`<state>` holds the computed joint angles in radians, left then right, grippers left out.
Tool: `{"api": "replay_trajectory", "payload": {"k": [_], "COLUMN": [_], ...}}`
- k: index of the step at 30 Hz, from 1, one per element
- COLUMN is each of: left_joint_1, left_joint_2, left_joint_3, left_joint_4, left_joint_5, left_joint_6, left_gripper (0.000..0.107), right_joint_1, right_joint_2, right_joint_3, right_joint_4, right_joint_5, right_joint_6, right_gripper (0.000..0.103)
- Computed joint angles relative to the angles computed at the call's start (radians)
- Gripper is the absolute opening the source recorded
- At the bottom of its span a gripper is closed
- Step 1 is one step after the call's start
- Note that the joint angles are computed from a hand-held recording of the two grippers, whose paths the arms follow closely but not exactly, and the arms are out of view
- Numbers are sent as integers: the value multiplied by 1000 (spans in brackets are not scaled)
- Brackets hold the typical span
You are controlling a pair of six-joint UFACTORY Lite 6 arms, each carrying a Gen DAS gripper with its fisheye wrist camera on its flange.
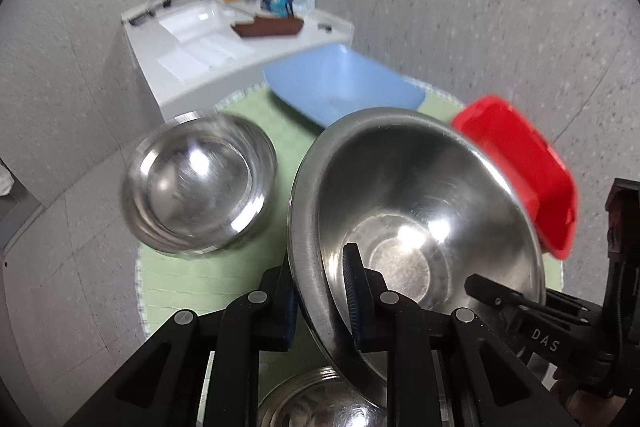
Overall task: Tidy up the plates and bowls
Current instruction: 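Lift the large steel bowl with both grippers over the red basin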
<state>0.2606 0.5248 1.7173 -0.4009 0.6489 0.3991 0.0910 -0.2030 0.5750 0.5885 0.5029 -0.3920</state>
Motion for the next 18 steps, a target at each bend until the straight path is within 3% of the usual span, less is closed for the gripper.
{"api": "replay_trajectory", "payload": {"k": [5, 9, 15, 18], "left_joint_1": [-22, -129, -340, -392], "left_joint_2": [-203, -254, -64, 142], "left_joint_3": [-151, -164, 62, 318], "left_joint_4": [3, 77, 249, 261], "left_joint_5": [-49, -93, -105, -21], "left_joint_6": [-45, -182, -456, -511], "left_gripper": [17, 17, 15, 15], "right_joint_1": [-60, -223, -449, -536], "right_joint_2": [-65, -38, 193, 338], "right_joint_3": [54, 184, 494, 652], "right_joint_4": [58, 106, 62, 55], "right_joint_5": [120, 252, 365, 391], "right_joint_6": [-110, -270, -451, -503], "right_gripper": [20, 20, 20, 20]}}
